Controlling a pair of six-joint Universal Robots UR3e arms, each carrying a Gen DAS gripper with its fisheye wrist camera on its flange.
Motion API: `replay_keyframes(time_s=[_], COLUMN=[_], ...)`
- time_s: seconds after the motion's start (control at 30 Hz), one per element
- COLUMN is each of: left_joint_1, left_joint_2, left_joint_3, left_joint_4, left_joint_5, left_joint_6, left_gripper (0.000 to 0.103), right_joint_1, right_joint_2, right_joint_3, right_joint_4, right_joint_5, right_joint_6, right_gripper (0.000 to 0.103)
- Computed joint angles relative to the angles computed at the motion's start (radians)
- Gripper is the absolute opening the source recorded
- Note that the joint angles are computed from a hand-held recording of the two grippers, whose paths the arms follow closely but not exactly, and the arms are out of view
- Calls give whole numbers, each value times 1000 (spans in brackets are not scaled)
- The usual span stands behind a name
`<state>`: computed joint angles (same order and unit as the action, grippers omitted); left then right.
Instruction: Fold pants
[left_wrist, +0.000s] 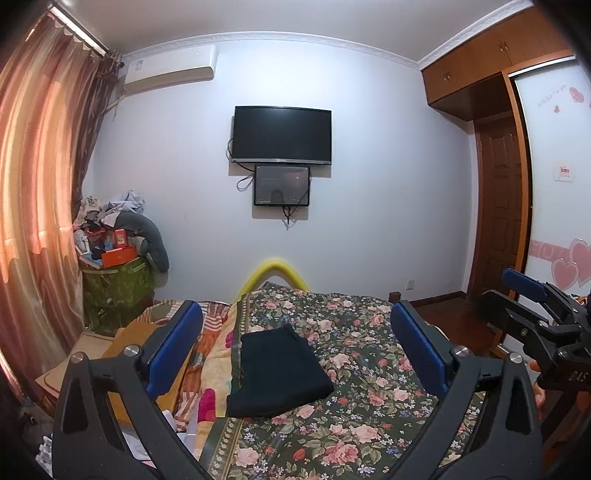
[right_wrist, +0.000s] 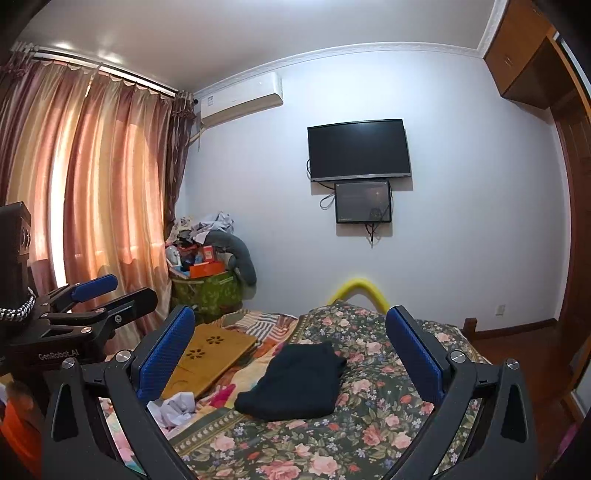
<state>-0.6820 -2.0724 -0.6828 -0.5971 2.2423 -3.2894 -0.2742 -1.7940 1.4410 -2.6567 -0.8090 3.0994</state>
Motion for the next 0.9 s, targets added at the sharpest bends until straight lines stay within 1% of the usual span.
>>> replay_keyframes(time_s=[0.33, 0.37, 0.53, 0.7, 0.9], left_joint_1=[-11, -11, -5, -4, -1], left_joint_2=[-1, -12, 4, -2, 10], left_joint_3=[-1, 23, -3, 11, -25], left_joint_4=[-14, -28, -24, -34, -6], left_joint_5=[13, 12, -10, -6, -4], left_joint_6=[-6, -8, -18, -16, -9], left_gripper=[103, 103, 103, 103, 103], right_joint_1=[-1, -1, -7, -14, -14], right_joint_2=[5, 4, 4, 4, 12], right_joint_3=[-11, -9, -6, 1, -5], right_joint_4=[8, 5, -11, -24, -28], right_joint_5=[1, 1, 9, 20, 26], right_joint_6=[6, 7, 18, 28, 36], right_gripper=[103, 103, 103, 103, 103])
